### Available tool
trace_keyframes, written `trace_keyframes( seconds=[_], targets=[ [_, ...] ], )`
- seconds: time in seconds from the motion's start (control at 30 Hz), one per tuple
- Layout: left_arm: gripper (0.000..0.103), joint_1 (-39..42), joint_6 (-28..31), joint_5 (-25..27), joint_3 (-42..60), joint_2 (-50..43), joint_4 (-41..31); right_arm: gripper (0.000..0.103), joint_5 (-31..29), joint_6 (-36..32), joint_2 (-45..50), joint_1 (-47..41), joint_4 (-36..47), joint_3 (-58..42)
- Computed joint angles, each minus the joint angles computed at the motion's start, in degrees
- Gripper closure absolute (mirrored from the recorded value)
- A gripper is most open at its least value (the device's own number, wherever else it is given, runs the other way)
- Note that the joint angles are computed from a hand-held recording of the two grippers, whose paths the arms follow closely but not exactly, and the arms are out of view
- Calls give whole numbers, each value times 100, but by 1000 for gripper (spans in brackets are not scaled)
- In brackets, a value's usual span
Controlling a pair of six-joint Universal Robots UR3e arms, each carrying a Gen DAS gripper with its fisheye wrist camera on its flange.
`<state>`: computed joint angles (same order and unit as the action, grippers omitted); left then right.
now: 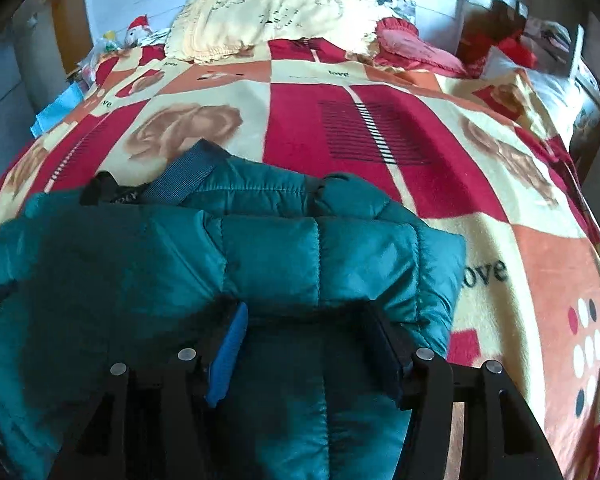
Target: Fold large clothes
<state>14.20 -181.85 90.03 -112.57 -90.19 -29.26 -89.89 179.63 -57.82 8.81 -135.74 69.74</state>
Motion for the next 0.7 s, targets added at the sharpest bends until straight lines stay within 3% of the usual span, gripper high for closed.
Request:
trace_keyframes(
  seconds=[0.23,0.3,0.4,0.53,0.7],
  targets=[
    [29,-24,-64,19,-136,32,178,46,910,154,-1198,101,-566,1163],
    [29,-10,-61,-7,-182,51,224,46,776,47,-1099,411,-533,1075],
    [25,8,-21,-60,-285,58,378,46,-2,16,-654,966,-479,875],
    [25,-36,8,-15,-339,129,369,46,-583,-41,-260,1257,-1040,1070],
    [25,589,209,-752,-642,1269,-606,46,44,124,-987,867,-719,1451]
  ],
)
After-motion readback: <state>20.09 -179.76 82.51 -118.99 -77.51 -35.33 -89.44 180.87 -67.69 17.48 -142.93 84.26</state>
